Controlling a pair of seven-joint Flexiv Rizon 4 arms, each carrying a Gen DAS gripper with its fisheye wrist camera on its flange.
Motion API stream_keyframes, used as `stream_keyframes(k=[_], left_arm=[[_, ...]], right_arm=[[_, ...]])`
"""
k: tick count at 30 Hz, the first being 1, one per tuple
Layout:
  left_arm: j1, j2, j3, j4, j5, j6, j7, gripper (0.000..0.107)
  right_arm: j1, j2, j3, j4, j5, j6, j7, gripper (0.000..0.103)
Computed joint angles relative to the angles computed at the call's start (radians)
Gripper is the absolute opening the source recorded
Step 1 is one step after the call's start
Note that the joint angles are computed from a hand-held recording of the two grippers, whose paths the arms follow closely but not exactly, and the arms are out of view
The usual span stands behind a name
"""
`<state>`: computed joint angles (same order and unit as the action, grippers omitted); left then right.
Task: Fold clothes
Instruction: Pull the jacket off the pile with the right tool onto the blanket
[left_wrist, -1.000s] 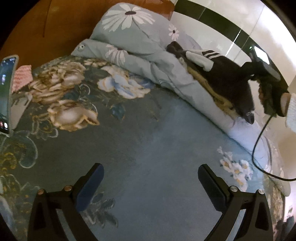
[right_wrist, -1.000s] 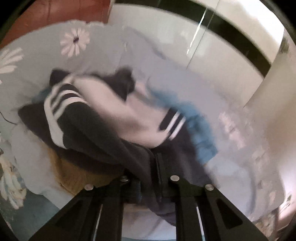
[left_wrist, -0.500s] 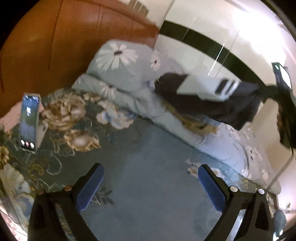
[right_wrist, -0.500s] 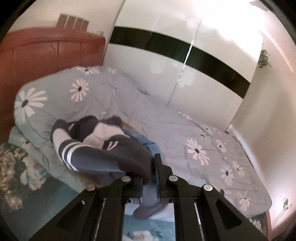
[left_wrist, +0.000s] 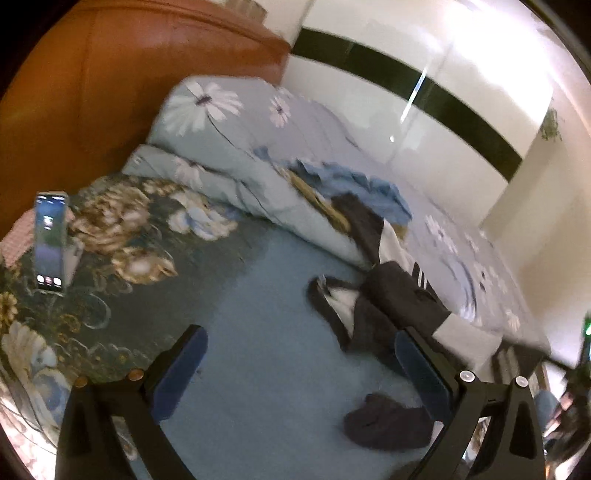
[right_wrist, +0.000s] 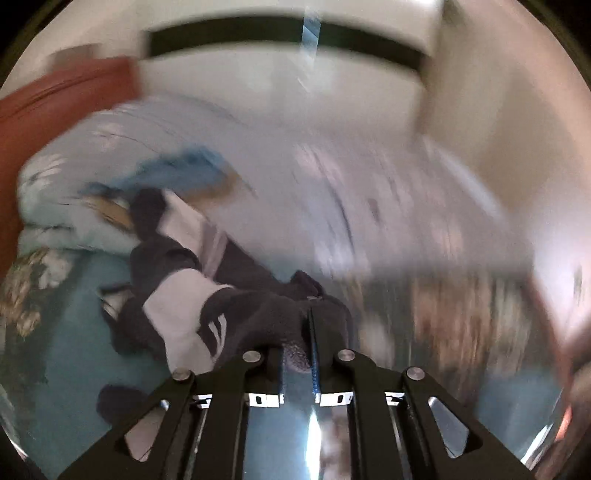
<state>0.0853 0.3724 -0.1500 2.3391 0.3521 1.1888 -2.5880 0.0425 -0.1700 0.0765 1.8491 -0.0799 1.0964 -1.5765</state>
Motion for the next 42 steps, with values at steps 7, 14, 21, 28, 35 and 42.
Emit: stream_keyframes(k=[7,14,21,28,35,42], left_arm=[[-0.092,-0.274,0.034,-0.154,-0.108,0.044,0.157,0.103],[-0.124,-0.57,0.05,-0.324,-0.372,0.105,0.402,0.103],[-0.166,-0.838,0.081,-0.655,-0.493,-0.004,0.544,0.103],[-0.193,-1.038,0.119,-0.906,-0.604,-0.142,0.514,0.098],[-0.182,-1.038,0.085,-0.848,-0.691,-0.084,0.473,0.026],[-0.167,-0.831,0.017,-0.569,-0.754,0.137,0.581,0.017]], right_arm=[[-0.074,-0.038,0.007,0.055,0.146,-0.038,-0.073,0.011],[-0.121,-0.07,0.021,0.001,0.282,-0.092,-0.197,0.012],[-0.131,-0.08,0.01,0.015,0.293,-0.094,-0.229,0.021],[-0.139,-0.076,-0.005,0.033,0.271,-0.114,-0.23,0.026],[-0.156,-0.07,-0.016,0.035,0.265,-0.122,-0.223,0.026],[-0.166,-0.039,-0.008,0.037,0.31,-0.134,-0.224,0.026]])
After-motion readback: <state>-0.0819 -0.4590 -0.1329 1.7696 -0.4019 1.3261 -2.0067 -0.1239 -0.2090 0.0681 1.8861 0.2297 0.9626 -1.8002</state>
